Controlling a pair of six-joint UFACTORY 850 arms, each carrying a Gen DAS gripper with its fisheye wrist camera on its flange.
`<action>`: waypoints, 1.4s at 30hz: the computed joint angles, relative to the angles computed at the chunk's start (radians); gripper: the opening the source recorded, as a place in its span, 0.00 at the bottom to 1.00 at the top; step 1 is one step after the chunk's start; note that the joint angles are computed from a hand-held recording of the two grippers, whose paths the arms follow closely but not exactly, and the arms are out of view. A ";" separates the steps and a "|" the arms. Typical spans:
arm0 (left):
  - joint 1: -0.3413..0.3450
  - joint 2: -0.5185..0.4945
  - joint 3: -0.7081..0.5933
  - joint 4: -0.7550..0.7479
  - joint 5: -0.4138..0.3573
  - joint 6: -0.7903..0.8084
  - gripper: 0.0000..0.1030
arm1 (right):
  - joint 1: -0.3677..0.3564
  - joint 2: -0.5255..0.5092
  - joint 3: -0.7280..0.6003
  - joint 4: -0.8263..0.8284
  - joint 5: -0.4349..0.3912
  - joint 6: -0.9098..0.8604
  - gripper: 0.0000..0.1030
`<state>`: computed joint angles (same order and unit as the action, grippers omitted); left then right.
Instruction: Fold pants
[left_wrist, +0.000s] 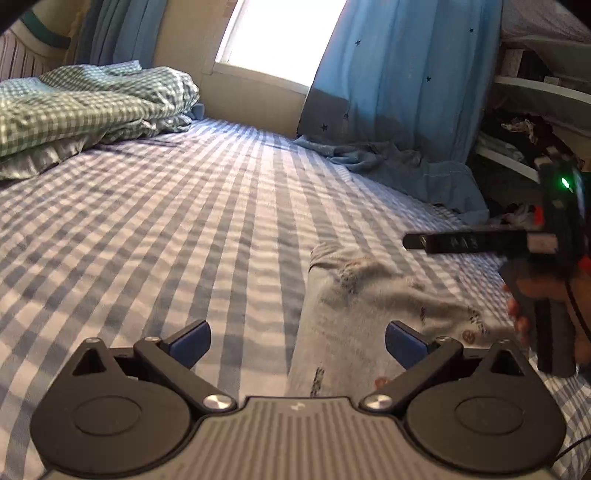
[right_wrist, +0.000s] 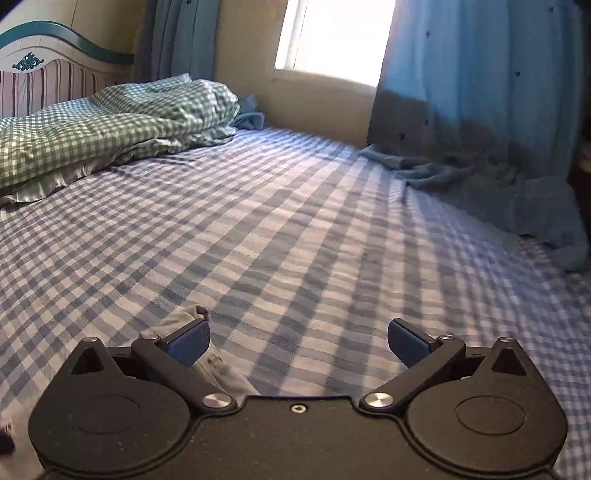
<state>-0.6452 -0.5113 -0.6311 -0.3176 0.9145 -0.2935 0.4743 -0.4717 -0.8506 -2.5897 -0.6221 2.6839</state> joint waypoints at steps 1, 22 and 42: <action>0.002 -0.001 -0.020 0.003 -0.006 0.020 1.00 | 0.018 0.031 0.054 0.062 -0.062 -0.037 0.99; -0.003 -0.231 -0.442 -0.324 -0.341 0.432 1.00 | 0.114 -0.060 0.267 0.486 -0.519 -0.072 0.99; -0.061 -0.066 -0.098 -0.189 -0.163 0.289 1.00 | 0.403 0.015 0.409 0.781 -0.577 0.083 0.99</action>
<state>-0.7059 -0.5774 -0.7287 -0.5069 0.7515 -0.0043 0.8774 -0.4565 -0.4421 -1.8089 -1.1989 2.7666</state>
